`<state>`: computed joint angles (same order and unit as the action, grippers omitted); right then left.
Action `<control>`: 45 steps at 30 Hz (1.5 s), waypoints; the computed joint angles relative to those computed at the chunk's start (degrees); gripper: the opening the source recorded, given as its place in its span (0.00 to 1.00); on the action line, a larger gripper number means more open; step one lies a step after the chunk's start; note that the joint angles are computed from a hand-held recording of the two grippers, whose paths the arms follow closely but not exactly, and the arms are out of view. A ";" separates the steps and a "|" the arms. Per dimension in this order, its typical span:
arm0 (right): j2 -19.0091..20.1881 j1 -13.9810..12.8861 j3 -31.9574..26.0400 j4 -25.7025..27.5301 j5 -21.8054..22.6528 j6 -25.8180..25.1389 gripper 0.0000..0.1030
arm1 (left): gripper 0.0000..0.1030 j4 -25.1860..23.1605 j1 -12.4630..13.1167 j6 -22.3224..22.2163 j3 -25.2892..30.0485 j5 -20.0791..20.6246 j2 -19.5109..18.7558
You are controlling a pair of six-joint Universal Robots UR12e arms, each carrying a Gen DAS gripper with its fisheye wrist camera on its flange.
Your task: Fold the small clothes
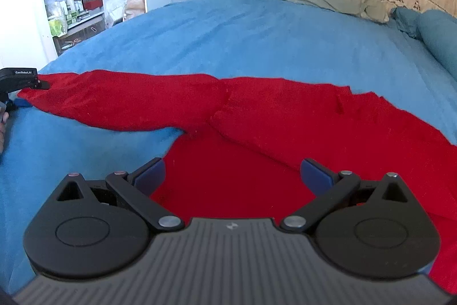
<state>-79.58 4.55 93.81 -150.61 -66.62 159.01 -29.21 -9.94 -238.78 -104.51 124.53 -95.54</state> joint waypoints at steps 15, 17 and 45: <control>0.03 -2.16 -0.39 -2.75 1.73 3.83 1.00 | 0.04 6.23 -3.69 16.50 7.34 2.91 -3.25; -0.24 -3.13 -0.38 -3.74 1.84 4.89 1.00 | 0.04 8.21 -5.44 23.09 11.64 2.14 -5.51; -0.14 -17.34 1.38 -4.24 2.47 8.24 1.00 | 0.17 -3.67 -16.38 37.43 41.53 -19.78 -31.14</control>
